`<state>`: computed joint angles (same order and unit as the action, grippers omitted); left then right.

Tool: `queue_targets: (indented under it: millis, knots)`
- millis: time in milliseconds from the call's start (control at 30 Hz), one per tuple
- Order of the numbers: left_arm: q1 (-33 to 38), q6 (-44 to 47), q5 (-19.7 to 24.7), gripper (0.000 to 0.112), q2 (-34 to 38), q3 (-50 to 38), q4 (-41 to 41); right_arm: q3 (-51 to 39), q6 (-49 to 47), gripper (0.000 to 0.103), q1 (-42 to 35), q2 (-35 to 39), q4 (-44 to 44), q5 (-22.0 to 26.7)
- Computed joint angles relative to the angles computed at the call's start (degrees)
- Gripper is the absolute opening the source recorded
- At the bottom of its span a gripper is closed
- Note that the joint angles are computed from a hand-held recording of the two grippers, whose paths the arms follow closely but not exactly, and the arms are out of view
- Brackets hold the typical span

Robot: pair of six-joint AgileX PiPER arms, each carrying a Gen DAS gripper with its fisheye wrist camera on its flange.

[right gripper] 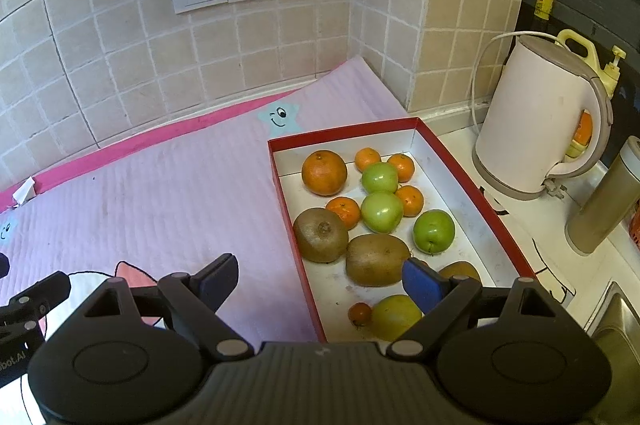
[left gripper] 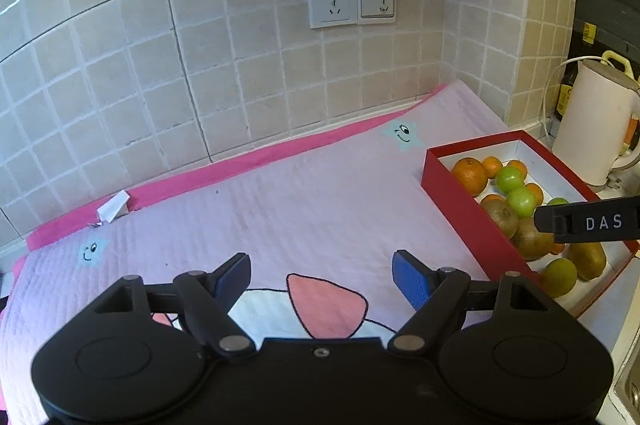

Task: Organize fruits

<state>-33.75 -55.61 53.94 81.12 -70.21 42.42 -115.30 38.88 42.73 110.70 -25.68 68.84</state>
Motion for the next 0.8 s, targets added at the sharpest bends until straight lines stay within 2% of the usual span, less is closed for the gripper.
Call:
queue_targets:
  millis: [800]
  knots:
    - [-1.5, 0.4, 1.9, 0.093, 3.6, -4.0, -1.4, 2.5, -1.9, 0.091, -2.3, -1.5, 1.7, -2.3]
